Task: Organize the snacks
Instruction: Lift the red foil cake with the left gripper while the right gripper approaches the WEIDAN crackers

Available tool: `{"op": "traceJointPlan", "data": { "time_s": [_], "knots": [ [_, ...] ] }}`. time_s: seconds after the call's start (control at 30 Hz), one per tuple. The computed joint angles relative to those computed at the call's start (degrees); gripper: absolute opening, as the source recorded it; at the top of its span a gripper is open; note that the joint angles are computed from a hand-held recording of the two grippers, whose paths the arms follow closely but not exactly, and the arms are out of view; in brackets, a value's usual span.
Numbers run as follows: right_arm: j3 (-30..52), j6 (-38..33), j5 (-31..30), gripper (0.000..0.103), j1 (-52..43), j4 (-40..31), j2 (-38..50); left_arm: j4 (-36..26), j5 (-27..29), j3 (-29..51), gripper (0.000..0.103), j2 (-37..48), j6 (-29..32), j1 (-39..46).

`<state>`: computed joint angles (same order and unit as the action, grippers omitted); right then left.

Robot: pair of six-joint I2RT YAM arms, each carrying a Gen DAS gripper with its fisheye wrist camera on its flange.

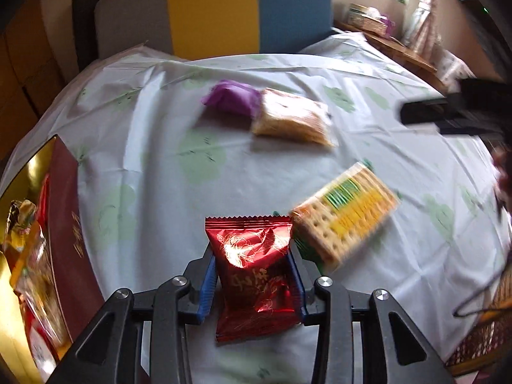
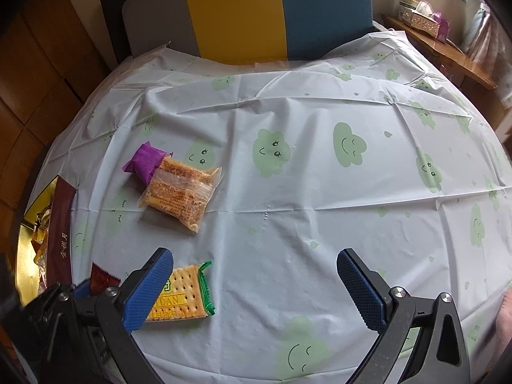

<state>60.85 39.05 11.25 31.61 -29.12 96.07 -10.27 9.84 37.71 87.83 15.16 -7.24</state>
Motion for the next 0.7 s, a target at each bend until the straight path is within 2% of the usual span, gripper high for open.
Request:
{"op": "traceJointPlan", "data": {
  "time_s": [0.17,0.27,0.4,0.5,0.7],
  "knots": [
    [-0.4,0.1,-1.5,0.103,0.0,0.5,0.0,0.0,2.8,-5.3,0.039,-5.3,1.2,-1.1],
    [-1.5,-0.1,-8.0,0.103,-1.1,3.0,-0.3,-0.2,4.3,-8.1,0.039,-8.3,2.2,-0.9],
    [-3.0,-0.4,-21.0,0.103,-2.6,7.3,0.2,2.4,5.1,-11.8,0.039,-11.2,3.2,-0.4],
    [-2.5,-0.5,-26.3,0.103,-2.0,7.6,1.7,3.9,5.4,-12.6,0.039,-11.2,2.9,-0.1],
    [-2.6,0.1,-32.3,0.103,-0.7,10.3,4.1,5.5,6.4,-15.0,0.039,-13.5,3.6,1.2]
  ]
}}
